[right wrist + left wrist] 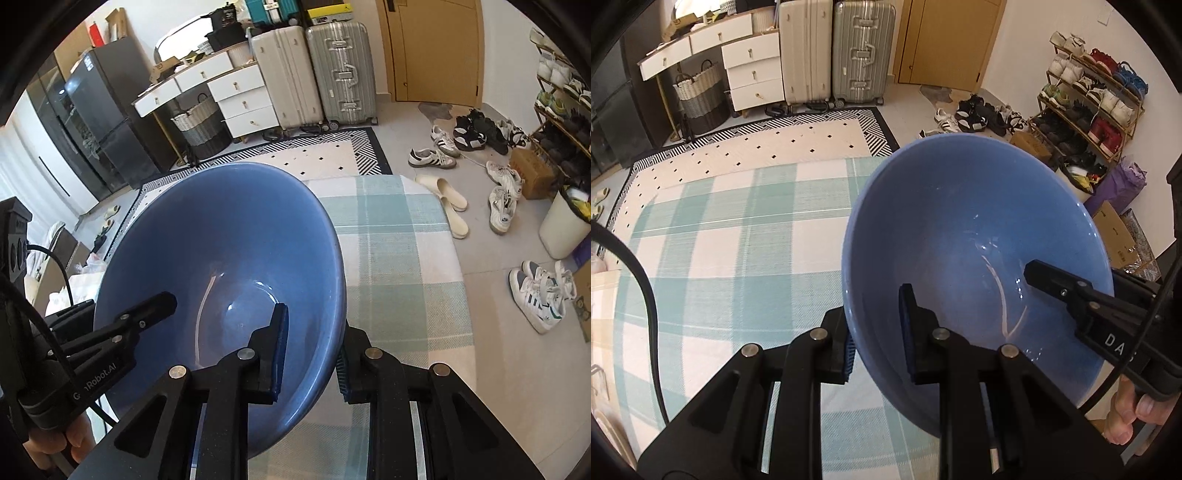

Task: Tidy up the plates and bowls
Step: 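Lift and carry the blue bowl stack with both tools toward the cream plate stack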

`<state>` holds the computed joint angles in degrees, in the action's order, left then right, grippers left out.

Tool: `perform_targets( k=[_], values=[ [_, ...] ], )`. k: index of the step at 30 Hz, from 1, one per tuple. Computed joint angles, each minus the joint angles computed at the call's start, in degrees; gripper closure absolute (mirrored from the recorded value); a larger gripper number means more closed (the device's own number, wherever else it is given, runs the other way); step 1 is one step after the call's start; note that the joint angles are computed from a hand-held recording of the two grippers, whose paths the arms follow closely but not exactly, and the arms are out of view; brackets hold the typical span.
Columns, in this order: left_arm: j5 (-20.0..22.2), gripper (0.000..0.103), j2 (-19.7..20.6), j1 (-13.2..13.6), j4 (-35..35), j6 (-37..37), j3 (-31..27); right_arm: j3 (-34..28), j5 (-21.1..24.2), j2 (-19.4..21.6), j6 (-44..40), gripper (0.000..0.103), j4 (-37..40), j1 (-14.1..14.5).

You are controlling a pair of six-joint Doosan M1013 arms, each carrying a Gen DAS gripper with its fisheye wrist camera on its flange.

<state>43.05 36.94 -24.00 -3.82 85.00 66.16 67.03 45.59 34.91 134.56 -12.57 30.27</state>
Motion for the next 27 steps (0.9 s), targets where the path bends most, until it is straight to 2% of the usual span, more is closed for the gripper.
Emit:
perform_targets(
  k=[9,18,27],
  values=[
    [-4.3,0.086,-8.2,0.8,1.1,-1.4,9.0,-0.1,0.9,-2.5,1.8,0.079,-4.9,3.8],
    [-5.5,0.086,-15.0,2.1,4.7,-3.8,16.4,-0.3,2.2,-3.5,2.7,0.079,-6.4,7.2],
    [-8.5,0.086,-22.2,2.7,8.5,-7.8,25.3,0.6,1.1,-4.1,3.6,0.079,-6.6,10.5]
  ],
)
